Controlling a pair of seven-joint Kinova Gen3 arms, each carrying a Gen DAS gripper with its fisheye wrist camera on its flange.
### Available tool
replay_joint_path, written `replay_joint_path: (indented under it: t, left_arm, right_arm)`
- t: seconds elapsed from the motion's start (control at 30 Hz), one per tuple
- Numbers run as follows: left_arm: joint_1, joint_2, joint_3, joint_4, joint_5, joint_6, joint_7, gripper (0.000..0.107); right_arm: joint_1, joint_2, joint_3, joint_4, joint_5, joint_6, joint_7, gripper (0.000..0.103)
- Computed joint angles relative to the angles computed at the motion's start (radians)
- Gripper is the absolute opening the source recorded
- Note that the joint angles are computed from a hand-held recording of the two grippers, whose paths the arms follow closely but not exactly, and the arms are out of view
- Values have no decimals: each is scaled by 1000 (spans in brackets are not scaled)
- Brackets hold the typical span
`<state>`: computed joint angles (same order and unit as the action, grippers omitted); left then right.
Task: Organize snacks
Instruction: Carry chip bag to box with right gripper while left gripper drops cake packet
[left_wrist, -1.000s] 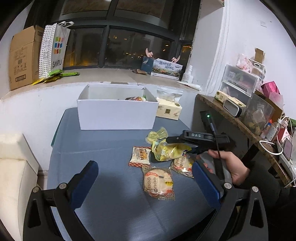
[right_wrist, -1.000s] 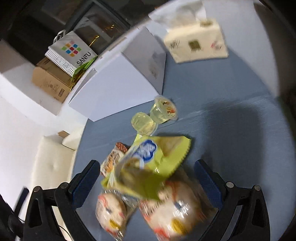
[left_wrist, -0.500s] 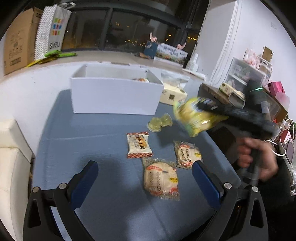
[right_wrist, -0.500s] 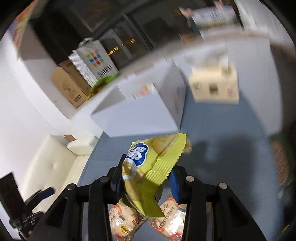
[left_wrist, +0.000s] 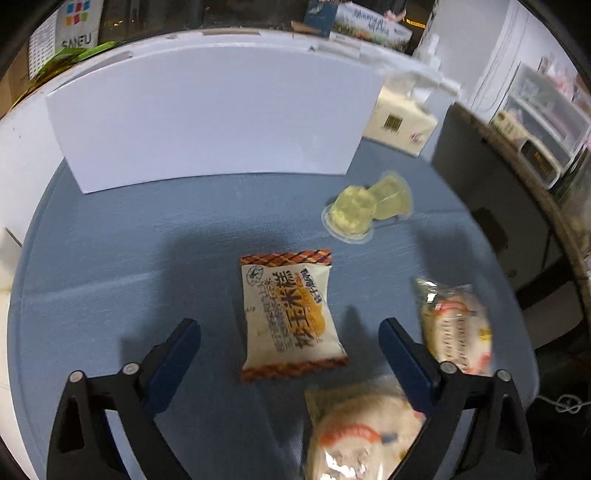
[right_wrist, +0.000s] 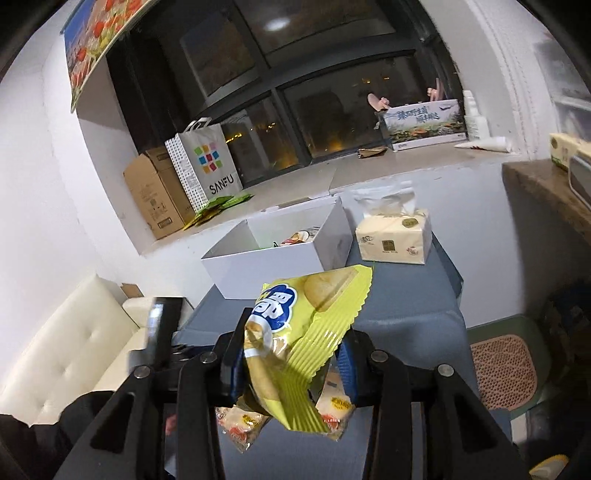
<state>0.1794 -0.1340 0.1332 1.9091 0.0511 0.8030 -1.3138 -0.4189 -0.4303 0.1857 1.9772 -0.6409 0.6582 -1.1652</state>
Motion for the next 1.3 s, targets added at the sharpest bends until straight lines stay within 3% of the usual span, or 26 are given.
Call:
replay_joint_path:
  t: [0.07,0.13,0.2,0.33,0.43,0.6,0.73,0.9,0.97,1.07,1.23,1.3]
  left_arm:
    - [-41,27,86,-15,-81,11,63,93]
    - [-74,36,160,-28,-163,26,119,81]
    - [-58,27,161,-25,-199,22,133,49]
    - [64,-45,9,27,-137,-53,94,48]
    - [111,-131,-31,54,-143,-81,84,48]
    - [122,-278,-120,72,-69,-117,16,48]
    - [119,-324,-214,38,8,-138,-77,48]
    - [58,-263,-290,-74,120,-150,-231,48]
    - [56,-212,-326,-138,134,-133,-264,48]
    - [51,-121,-375,-232,179,-113,-337,48]
    - [2,63,-429,-383,309,-52,-442,49]
    - [-37,131,-405,-445,302,-41,-444,49]
  right_arm:
    - [-4,-6,18,13,-8,-3,8,44]
    - [0,-6,20,20,-5,-6,6,44]
    - [-9,-5,37,28,-17,-2,17,44]
    - [-1,-6,27,37,-13,0,20,44]
    - [-7,-3,23,43,-20,-3,29,44]
    - [-19,38,-7,29,-28,-4,40,44]
    - [-24,96,-53,-27,-27,-7,58,44]
    - [-54,228,-30,-181,-149,28,148,44]
    - [-1,285,-78,-257,-156,41,136,44]
    - [43,388,-131,-396,-124,59,45,44]
    - [-110,560,-17,-628,19,59,-142,44]
    - [-111,632,-24,-720,67,82,-203,44]
